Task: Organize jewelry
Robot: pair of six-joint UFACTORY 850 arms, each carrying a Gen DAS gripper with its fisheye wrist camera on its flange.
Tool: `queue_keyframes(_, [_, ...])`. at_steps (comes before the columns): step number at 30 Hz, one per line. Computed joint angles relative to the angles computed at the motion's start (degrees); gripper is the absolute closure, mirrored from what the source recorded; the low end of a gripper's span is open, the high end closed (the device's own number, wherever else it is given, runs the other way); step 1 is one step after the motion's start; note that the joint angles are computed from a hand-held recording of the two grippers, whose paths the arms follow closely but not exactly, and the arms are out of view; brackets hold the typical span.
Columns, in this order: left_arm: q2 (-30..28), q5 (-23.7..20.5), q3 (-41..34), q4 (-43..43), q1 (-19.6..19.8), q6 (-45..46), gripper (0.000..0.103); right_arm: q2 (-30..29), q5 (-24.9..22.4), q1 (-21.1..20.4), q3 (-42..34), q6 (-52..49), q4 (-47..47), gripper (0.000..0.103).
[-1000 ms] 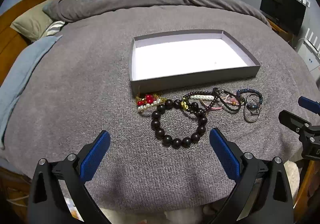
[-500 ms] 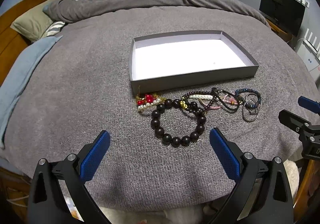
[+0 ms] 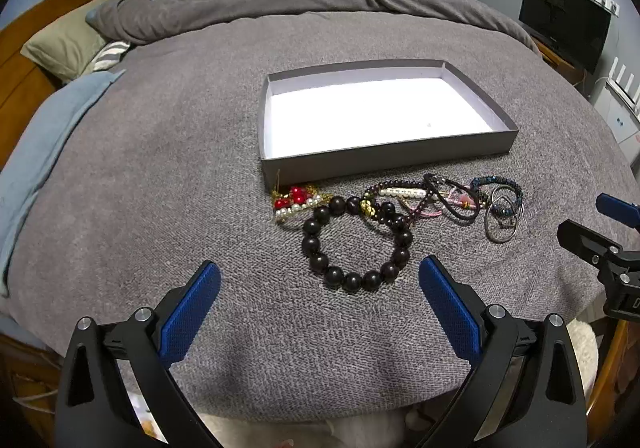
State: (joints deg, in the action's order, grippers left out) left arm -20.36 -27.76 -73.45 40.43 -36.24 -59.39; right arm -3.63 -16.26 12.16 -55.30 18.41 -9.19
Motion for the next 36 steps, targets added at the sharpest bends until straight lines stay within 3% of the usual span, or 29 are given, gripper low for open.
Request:
queue_keyframes(28, [-0.2, 0.2, 0.2, -0.1, 0.2, -0.2, 0.004, -0.4, 0.3, -0.2, 0.1, -0.8, 1.2, 0.005])
queue_keyframes(36, [-0.3, 2.2, 0.7, -1.5, 1.0, 1.1, 0.004, -0.6, 2.7, -1.0, 0.9, -5.6, 6.4, 0.005])
